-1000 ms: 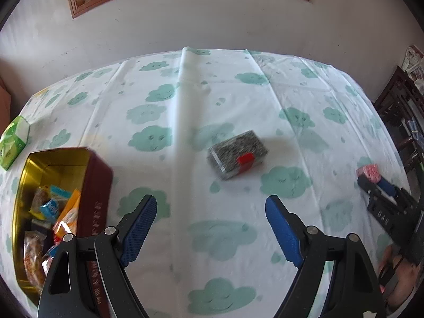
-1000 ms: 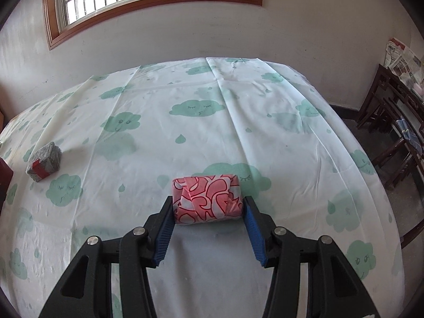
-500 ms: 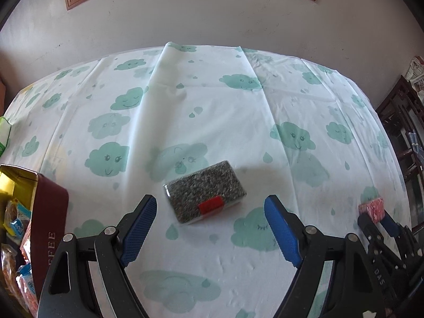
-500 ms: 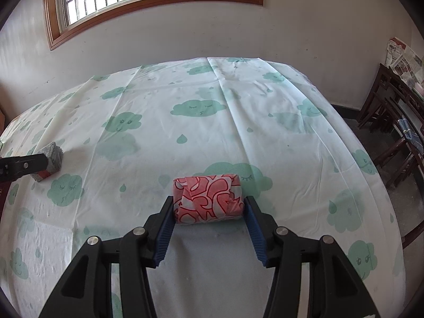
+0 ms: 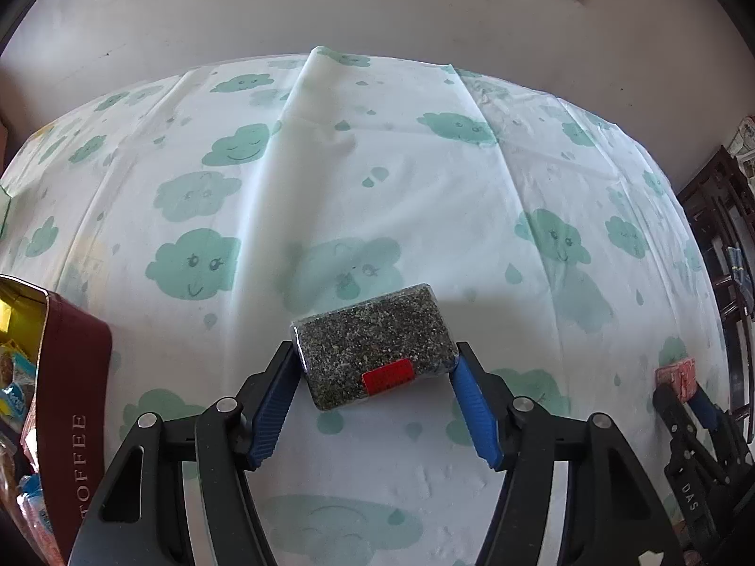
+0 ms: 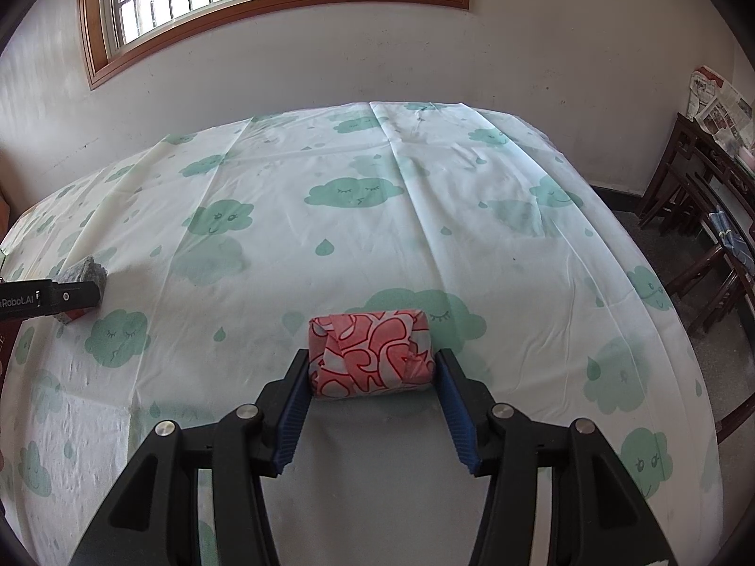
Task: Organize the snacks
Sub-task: 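Grasp the grey rice-cracker block with the left gripper while the right gripper holds the pink cake, then carry the grey block into the tin and lower it onto the snacks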
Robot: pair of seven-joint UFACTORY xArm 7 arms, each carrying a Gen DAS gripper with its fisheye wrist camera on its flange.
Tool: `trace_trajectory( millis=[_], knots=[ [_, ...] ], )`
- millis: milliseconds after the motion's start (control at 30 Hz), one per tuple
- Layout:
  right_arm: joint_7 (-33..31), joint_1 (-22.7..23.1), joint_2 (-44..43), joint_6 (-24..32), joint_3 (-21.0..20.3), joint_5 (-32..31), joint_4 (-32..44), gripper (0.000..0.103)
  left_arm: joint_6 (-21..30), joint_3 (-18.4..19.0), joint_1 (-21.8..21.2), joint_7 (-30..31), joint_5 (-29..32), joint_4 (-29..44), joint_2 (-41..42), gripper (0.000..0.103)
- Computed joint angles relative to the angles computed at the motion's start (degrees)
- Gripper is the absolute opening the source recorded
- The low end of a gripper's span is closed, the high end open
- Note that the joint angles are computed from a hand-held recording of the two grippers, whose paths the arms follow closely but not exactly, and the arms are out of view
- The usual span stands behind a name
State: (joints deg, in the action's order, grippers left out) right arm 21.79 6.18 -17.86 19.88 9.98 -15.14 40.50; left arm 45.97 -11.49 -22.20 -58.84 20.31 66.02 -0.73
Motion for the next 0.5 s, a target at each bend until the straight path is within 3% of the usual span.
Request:
trace_trajectory(
  millis=[500],
  knots=[
    [0.1,0.1,0.0,0.0,-0.1,-0.1,0.0,0.054,3.1,-2.5,0.0,1.1,-2.0,-6.6,-7.6,0.060]
  ],
)
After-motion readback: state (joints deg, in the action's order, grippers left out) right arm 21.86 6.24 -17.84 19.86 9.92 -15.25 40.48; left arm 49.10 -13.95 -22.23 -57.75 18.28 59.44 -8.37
